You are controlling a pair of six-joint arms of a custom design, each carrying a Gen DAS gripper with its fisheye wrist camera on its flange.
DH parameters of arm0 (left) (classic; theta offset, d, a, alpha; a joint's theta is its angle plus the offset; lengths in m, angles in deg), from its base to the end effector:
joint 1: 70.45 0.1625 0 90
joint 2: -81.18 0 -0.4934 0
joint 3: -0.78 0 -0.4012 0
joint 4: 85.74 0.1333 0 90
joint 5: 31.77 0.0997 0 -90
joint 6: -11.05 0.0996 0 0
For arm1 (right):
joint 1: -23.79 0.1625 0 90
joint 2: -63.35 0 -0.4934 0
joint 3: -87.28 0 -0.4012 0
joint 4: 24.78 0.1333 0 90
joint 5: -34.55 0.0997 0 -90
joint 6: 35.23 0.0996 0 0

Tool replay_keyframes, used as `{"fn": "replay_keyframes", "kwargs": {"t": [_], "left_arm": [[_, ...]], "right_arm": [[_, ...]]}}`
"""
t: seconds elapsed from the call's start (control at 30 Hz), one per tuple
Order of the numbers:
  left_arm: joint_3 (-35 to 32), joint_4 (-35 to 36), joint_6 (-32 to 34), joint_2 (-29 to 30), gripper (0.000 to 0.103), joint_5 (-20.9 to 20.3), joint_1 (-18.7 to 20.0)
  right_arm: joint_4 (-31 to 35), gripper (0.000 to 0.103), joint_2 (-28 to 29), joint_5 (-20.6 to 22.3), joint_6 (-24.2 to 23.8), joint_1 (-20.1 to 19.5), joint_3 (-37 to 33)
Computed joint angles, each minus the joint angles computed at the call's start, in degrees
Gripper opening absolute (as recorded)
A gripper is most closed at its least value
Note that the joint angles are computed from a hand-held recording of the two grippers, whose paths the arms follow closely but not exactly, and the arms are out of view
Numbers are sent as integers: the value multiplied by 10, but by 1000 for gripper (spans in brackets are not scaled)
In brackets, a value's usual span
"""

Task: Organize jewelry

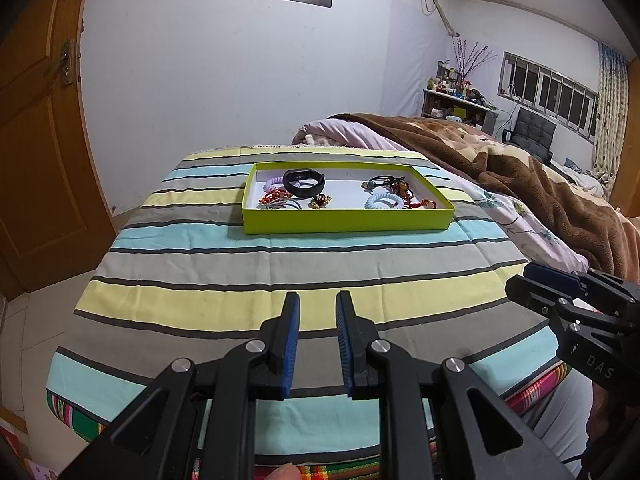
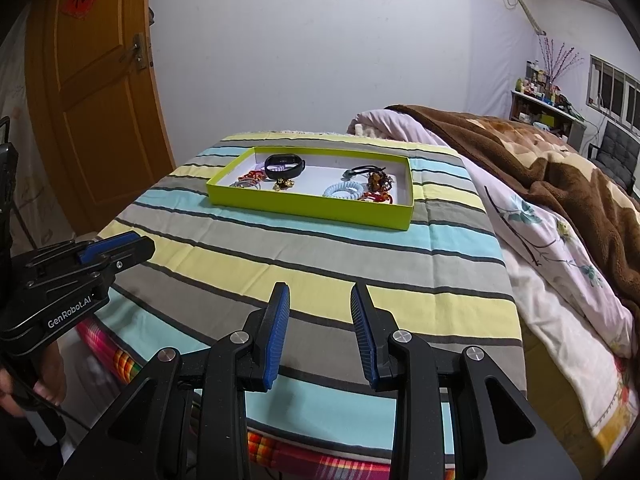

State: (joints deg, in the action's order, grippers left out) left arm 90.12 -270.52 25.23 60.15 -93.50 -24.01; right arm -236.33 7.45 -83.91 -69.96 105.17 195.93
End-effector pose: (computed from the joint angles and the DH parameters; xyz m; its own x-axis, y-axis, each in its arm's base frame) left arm -0.3772 -0.6586 -0.0673 -0.6087 0.5990 -0.5202 0.7901 0.5177 -0.3283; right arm -0.0106 -0.6428 0.3130 -0.6905 0.2656 0.6728 -0.4127 0.6192 -0.6680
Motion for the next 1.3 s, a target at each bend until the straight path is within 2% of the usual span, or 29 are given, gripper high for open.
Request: {"fn": "replay_keyframes", "kwargs": {"t": [1.3], "left_arm": [[2,-12,3,3,19,15,-2]], "right_arm": [[-2,33,-3,-1,-1,0,1]]}}
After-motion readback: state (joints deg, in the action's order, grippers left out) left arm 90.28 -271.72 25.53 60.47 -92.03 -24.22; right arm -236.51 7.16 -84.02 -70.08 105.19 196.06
